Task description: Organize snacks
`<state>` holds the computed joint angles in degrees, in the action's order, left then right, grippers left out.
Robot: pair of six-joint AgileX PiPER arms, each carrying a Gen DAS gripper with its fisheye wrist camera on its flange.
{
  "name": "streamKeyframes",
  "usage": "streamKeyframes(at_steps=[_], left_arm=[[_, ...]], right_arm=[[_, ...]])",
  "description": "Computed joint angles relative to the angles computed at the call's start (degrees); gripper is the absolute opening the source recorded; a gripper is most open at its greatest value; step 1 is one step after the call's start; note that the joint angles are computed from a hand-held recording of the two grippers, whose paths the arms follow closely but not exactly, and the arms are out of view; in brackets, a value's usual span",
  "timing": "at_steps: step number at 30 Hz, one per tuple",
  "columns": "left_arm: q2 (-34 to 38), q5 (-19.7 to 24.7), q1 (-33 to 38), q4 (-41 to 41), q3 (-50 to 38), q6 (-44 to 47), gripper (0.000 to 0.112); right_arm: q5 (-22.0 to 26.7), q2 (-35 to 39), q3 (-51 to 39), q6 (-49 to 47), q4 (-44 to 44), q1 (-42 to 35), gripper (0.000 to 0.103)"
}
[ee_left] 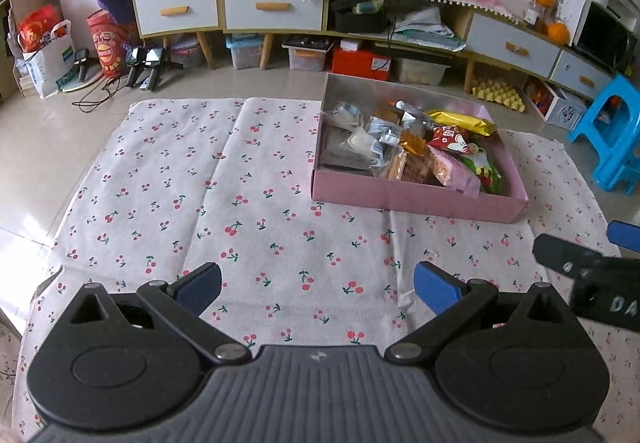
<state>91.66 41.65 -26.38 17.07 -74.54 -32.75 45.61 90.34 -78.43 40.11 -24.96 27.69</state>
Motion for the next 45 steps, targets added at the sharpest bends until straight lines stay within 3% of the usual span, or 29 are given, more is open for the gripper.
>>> streamKeyframes(at_steps=[45], left_arm=[[0.15, 2.3, -1.03, 0.27, -0.85, -0.25, 0.103]], right_arm=[[1.89, 1.51, -1.43, -0.44, 3.07, -0.49, 0.099]])
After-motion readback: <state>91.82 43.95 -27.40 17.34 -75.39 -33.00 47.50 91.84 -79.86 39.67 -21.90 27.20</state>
